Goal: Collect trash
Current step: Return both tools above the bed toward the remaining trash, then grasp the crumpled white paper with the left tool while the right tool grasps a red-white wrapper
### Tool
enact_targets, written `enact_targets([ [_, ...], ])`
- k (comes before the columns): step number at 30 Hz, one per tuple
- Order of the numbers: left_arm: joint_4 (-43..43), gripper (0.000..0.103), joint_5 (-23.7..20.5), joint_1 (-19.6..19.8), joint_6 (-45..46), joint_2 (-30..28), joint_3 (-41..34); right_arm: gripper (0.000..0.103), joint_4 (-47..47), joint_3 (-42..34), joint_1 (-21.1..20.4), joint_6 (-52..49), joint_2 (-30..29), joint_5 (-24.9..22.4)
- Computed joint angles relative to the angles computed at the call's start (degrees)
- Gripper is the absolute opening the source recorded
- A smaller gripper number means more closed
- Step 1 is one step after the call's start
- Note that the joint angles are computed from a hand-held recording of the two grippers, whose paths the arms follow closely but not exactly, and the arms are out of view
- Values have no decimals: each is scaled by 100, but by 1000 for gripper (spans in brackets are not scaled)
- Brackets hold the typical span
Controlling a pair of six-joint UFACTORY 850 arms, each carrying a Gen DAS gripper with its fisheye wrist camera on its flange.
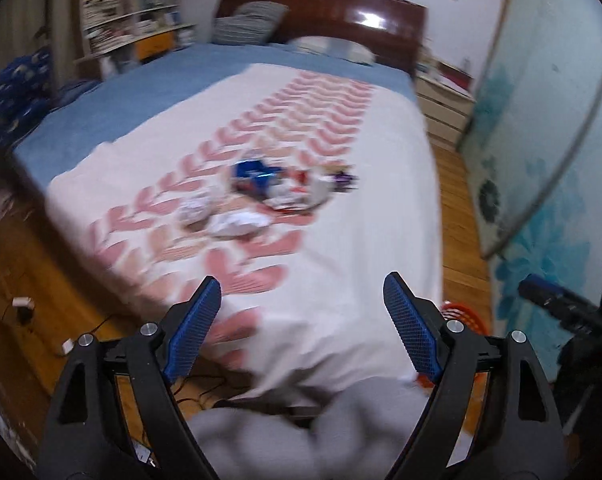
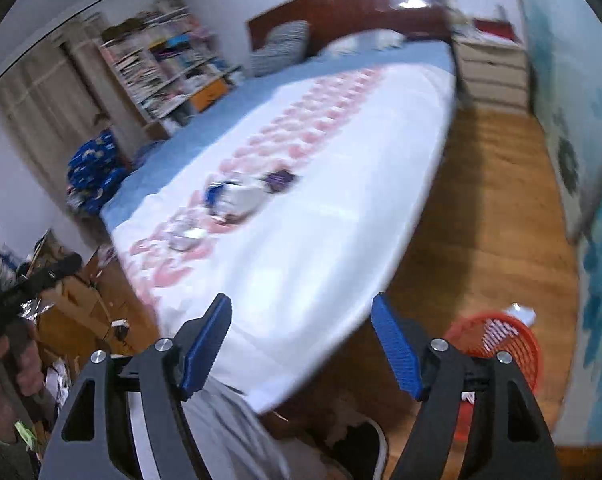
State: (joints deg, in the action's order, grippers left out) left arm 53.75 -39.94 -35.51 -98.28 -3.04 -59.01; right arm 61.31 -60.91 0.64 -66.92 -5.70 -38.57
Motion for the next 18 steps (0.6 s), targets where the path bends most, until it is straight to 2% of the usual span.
enact_targets([
  [3,-13,83,-6,94,-348,333,474,75,-110,-83,449,206,-67,149],
  [7,-37,83,105,244,-644,546,871,75,-197,-412,943,386,-484,339],
  [13,68,83,452,445,-935,696,1239,75,-373,-1610,1511,767,-1711,613],
  [18,111,83,736,614,-1056,646,1332,75,-1474,-3195,1973,1973,-3019,914],
])
